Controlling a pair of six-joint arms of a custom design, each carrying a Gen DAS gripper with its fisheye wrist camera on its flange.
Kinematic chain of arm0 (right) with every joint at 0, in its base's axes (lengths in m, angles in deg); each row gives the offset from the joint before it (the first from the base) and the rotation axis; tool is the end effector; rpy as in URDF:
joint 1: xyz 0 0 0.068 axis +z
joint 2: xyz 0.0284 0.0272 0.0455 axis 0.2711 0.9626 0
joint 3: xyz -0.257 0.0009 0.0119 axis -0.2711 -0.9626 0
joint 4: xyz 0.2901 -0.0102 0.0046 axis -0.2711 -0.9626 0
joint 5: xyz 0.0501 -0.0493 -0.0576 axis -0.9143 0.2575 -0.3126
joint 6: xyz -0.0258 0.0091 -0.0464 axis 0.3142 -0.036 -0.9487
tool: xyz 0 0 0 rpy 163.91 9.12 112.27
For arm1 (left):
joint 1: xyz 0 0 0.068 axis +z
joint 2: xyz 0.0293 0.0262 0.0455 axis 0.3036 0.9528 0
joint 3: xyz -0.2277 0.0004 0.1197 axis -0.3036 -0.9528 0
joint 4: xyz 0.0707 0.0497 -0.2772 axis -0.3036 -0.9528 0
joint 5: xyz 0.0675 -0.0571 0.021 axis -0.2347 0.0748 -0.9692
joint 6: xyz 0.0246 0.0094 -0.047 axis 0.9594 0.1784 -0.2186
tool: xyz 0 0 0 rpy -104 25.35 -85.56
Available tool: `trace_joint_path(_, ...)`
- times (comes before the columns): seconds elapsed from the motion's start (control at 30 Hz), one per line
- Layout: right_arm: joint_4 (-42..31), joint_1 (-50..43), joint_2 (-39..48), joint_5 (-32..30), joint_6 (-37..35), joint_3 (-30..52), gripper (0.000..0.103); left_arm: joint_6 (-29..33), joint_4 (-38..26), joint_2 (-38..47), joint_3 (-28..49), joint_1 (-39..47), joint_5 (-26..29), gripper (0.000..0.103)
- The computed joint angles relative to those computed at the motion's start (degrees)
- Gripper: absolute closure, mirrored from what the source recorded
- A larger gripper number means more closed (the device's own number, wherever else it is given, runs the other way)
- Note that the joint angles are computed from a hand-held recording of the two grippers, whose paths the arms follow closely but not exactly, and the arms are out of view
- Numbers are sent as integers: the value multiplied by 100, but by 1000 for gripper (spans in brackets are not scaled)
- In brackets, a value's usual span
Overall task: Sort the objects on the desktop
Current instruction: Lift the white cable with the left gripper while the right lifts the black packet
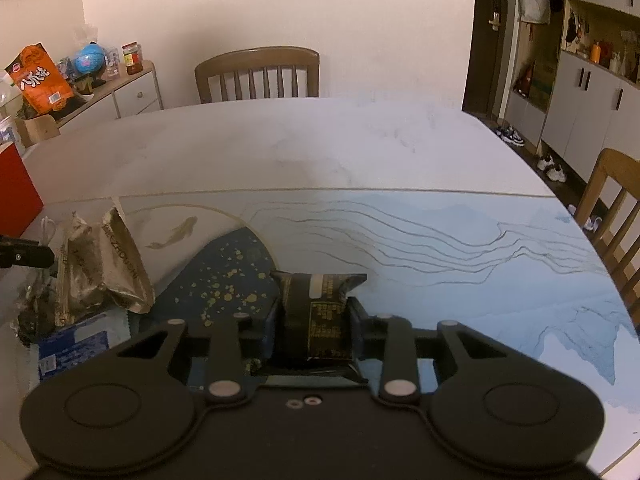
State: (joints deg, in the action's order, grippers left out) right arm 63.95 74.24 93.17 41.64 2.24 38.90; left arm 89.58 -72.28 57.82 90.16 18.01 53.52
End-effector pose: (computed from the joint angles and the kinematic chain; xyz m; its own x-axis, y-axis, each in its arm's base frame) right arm 0.1556 0.2114 0.0440 -0.6865 0.0784 -0.7229 0.0654 0.9968 0.0460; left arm 0.2601 -0.0140 0.0688 -0.6857 0.2873 -0.6688 0.5010 0.8528 -0.1473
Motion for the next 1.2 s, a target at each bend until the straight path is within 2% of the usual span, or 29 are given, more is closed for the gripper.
trace_joint_path(0.33, -874, 439, -220, 366, 294, 314, 70, 196, -322, -364, -82, 277, 293, 94)
trace_joint_path(0.6, -1267, 795, -427, 541, 623, 469, 70, 374, -774, -944, -227, 554, 589, 94)
trace_joint_path(1.0, -1821, 1281, -661, 838, 779, 981, 70, 816, -1916, -2112, -277, 1205, 1208, 94)
trace_joint_path(1.2, -2236, 1526, -549, 992, 818, 1500, 70, 1357, -2805, -2511, -75, 1841, 1651, 94)
